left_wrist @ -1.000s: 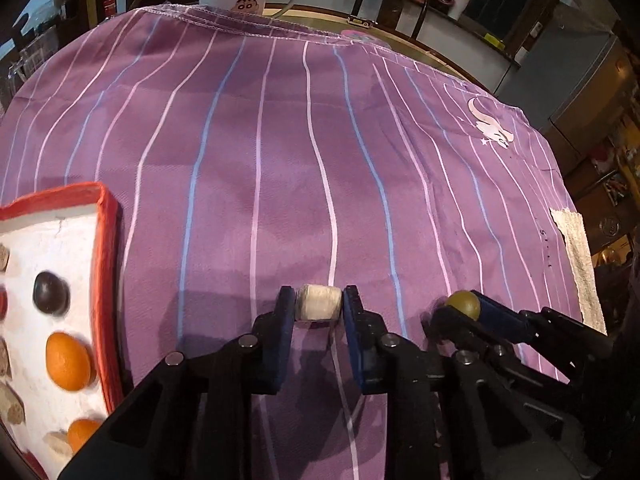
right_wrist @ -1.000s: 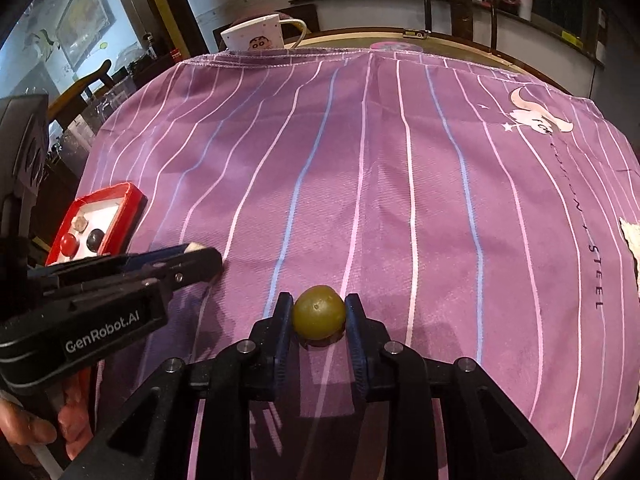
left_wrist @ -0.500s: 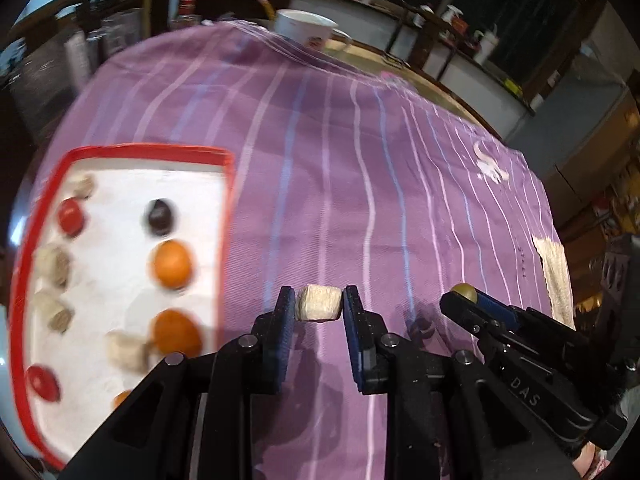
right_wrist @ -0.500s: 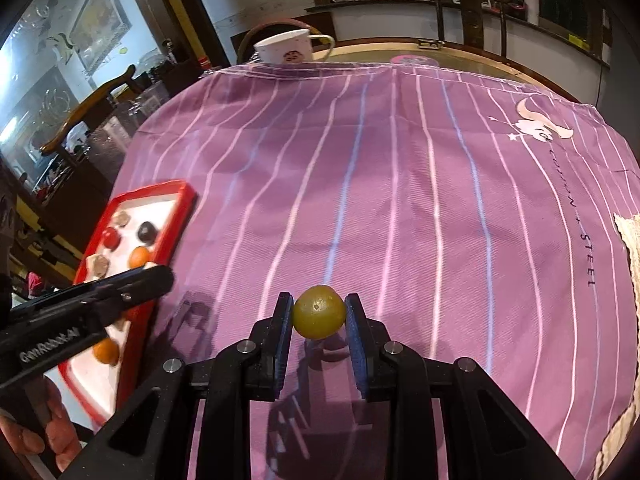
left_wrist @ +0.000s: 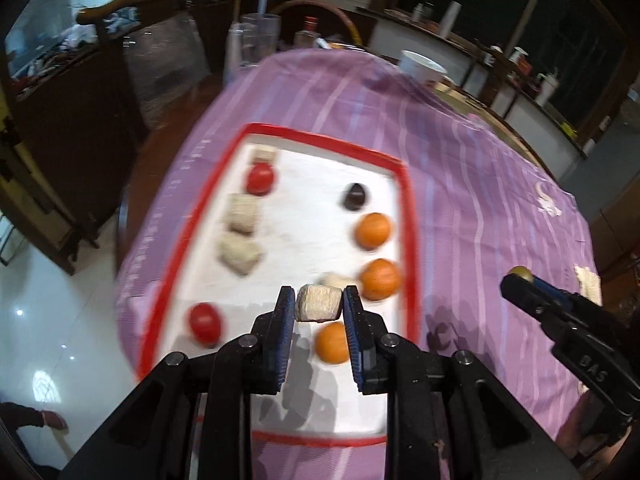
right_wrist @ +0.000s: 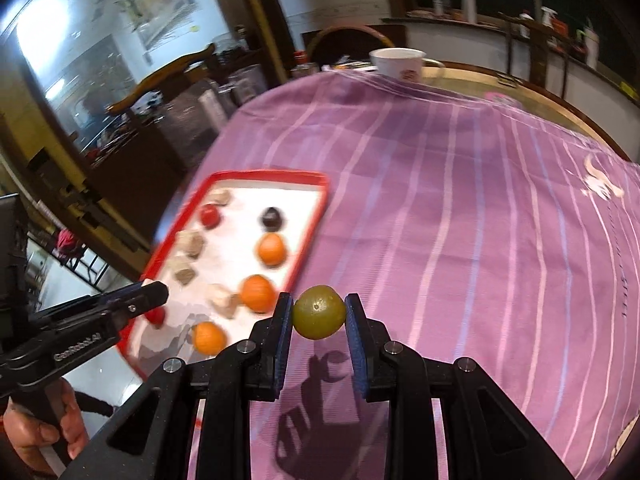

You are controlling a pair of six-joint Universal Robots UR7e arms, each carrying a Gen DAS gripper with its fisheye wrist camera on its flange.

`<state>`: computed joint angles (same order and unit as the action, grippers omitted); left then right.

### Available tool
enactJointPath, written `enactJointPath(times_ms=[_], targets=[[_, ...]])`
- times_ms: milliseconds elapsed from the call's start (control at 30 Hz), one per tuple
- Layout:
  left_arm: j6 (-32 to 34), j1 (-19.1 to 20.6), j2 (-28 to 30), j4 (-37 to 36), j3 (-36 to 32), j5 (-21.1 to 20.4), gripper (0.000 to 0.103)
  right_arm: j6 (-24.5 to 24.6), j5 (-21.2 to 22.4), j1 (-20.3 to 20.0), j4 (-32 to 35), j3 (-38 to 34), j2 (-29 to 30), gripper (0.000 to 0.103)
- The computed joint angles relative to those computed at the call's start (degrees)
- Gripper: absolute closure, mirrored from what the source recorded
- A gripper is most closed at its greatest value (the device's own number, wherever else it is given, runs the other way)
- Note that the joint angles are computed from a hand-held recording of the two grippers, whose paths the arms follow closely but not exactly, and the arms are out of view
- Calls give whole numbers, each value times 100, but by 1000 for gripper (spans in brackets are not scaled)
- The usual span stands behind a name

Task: Organize fruits
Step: 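Carry the grape and block into the tray and open both tools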

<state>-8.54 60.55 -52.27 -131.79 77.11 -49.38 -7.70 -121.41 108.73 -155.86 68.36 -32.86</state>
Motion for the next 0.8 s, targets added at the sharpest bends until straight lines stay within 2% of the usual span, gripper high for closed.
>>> enactJointPath(times_ms=[200, 600, 800], targets=[[46, 114, -269, 96, 239, 324, 79, -40, 17, 198, 259, -220, 299, 74], [170, 405, -165, 567, 132, 111, 79, 260, -118, 254, 813, -523, 736, 74], [638, 393, -110, 245, 184, 93, 79, 438, -55, 228, 1042, -567, 875, 74]])
